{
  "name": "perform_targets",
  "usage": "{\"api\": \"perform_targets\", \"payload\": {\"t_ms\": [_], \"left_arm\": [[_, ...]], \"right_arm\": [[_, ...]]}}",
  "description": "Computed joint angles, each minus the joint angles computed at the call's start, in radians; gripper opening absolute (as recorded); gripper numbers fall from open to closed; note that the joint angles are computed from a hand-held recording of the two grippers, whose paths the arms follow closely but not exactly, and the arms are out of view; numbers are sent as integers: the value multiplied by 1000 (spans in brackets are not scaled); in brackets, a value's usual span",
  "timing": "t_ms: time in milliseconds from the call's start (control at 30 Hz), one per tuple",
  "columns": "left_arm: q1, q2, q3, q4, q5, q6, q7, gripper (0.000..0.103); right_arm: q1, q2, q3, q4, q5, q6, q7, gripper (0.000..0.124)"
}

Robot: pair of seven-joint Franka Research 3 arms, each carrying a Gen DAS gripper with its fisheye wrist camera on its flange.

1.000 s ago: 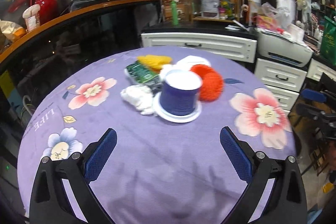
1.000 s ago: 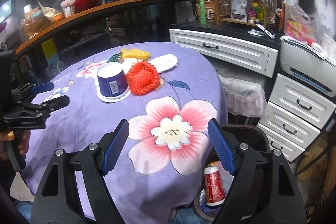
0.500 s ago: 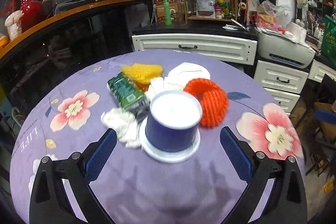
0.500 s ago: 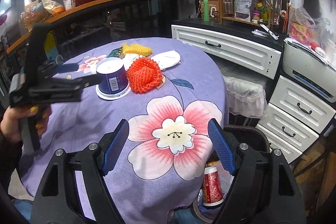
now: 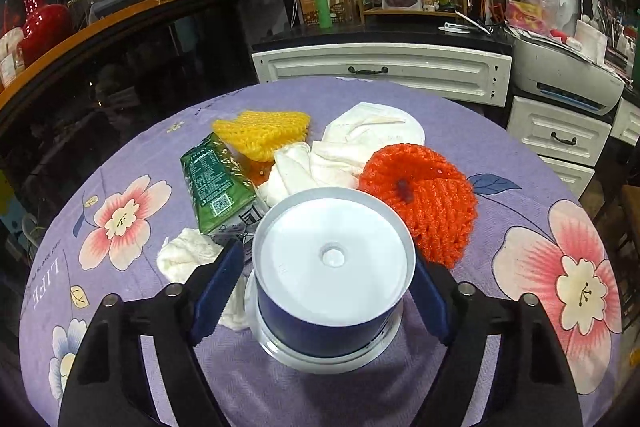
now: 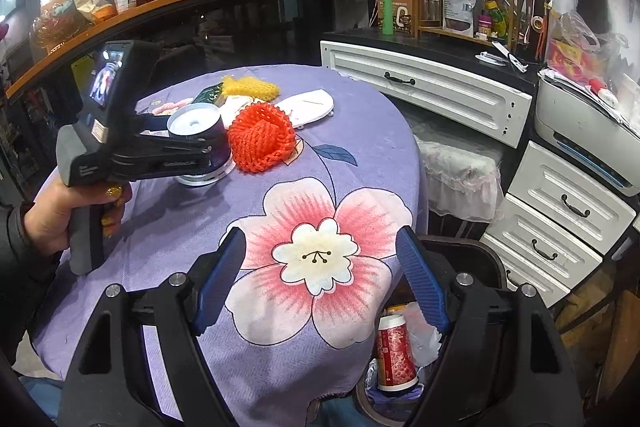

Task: Collect trash
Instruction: 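Reach the left tool to the blue cup and close on it, then grasp the orange foam net with the right tool while the left holds the cup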

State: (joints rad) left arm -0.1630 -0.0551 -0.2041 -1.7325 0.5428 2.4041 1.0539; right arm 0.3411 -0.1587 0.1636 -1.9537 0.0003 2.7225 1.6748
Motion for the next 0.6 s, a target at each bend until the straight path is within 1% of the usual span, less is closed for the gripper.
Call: {"api": "perform_targets", "payload": {"t_ms": [33,67,233,467,600], "left_arm": [[0,1,0,-1,1,3,-1,70],[-1,2,-1,-1,2,3,0,69],[-3,-10,-4,-13,26,18,-7,69],[4,-75,-1,-64,-19,45,9,69],[8,-155,8,-130,-88,74,14,69]], "right_arm": [[0,1,1,1,-2,0,-1,77],[0,4,2,3,-6,0,0,77],[4,16,1,14,-13,-6,-7,77],[19,49,-10,53,21,-19,-48,77],[31,85,-13,97,41,-37,-78,77]]}}
